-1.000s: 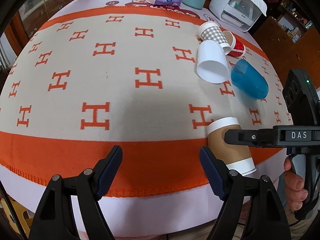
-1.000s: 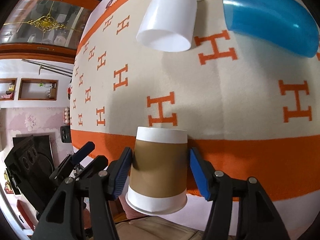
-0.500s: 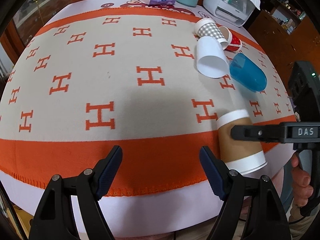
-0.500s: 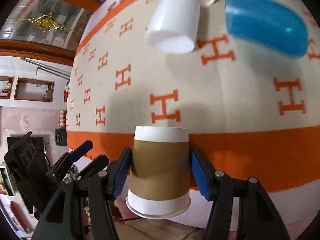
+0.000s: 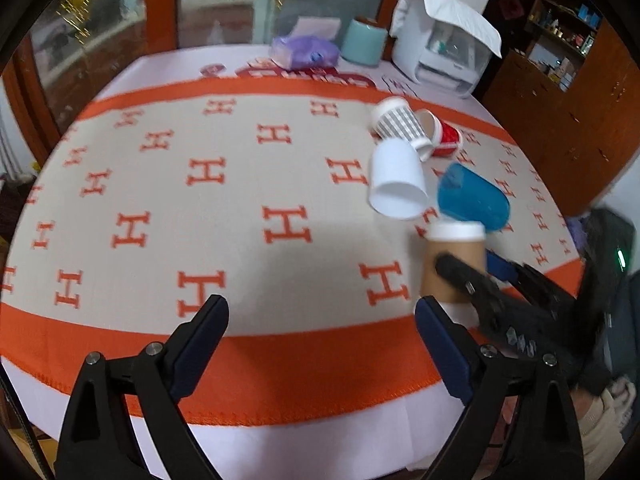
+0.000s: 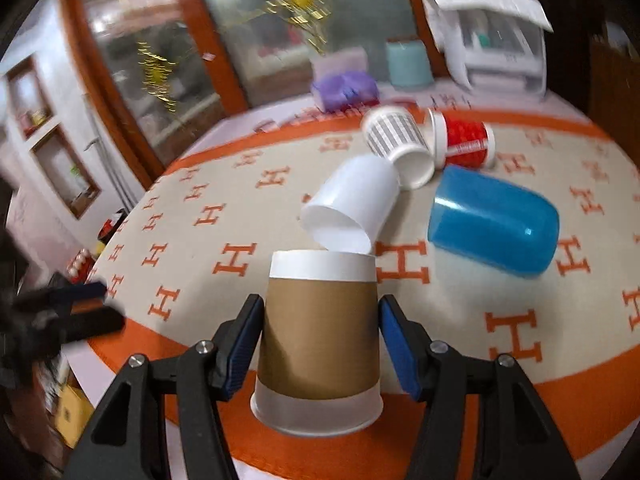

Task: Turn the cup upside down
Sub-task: 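Turn the cup mouth-up and lower it onto the runner with the right tool, then open the right tool and withdraw it from the standing cup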

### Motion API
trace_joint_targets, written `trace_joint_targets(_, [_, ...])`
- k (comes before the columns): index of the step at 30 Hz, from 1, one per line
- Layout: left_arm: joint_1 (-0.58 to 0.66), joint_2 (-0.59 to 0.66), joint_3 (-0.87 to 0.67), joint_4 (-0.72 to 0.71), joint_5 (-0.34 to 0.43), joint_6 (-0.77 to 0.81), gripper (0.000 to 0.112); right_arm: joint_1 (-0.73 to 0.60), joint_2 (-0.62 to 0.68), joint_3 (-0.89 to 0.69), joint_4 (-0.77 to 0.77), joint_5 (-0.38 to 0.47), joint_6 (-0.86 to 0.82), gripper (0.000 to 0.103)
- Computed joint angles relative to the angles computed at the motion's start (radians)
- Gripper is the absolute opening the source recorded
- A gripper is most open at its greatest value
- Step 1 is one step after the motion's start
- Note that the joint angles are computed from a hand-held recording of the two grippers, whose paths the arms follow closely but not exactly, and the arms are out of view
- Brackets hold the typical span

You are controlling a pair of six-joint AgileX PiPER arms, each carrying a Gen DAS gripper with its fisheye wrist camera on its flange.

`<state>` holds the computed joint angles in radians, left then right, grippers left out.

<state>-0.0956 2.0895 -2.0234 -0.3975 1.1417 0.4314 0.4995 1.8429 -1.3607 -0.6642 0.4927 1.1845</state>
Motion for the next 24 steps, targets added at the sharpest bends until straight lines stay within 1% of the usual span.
trace_joint_targets(3, [-0.015,-0.055,0.106,0.023,-0.104,0.007,0.094,0.049,-0.033,0.060,-0.129,0.003,0.065,0.059])
trace_joint_targets(6, [-0.033,-0.099,0.198,0.051,-0.189,0.005,0.094,0.094,-0.053,0.112,-0.250,0.018,0.125,0.059])
trace_joint_targets(10, [-0.042,-0.127,0.268,0.045,-0.241,-0.002,0.094,0.130,-0.047,0.133,-0.348,0.048,0.161,0.059])
trace_joint_targets(11, [-0.042,-0.134,0.286,0.038,-0.254,-0.004,0.094,0.135,-0.037,0.126,-0.347,0.058,0.148,0.059])
trace_joint_targets(12, [-0.040,-0.143,0.310,0.026,-0.273,-0.009,0.094,0.138,-0.029,0.126,-0.356,0.060,0.146,0.059])
trace_joint_targets(14, [-0.038,-0.154,0.345,0.001,-0.304,-0.009,0.094,0.149,-0.021,0.137,-0.435,0.065,0.203,0.059])
trace_joint_targets(18, [-0.030,-0.193,0.419,-0.050,-0.382,0.005,0.094,0.141,-0.006,0.132,-0.486,0.058,0.240,0.059])
trace_joint_targets(20, [-0.036,-0.197,0.421,-0.033,-0.388,-0.012,0.094,0.136,-0.005,0.128,-0.481,0.055,0.234,0.060])
trace_joint_targets(22, [-0.043,-0.197,0.412,-0.021,-0.376,-0.020,0.094,0.131,-0.009,0.126,-0.450,0.045,0.203,0.062])
trace_joint_targets(24, [-0.050,-0.196,0.400,-0.011,-0.357,-0.015,0.094,0.135,-0.025,0.139,-0.453,0.031,0.210,0.070])
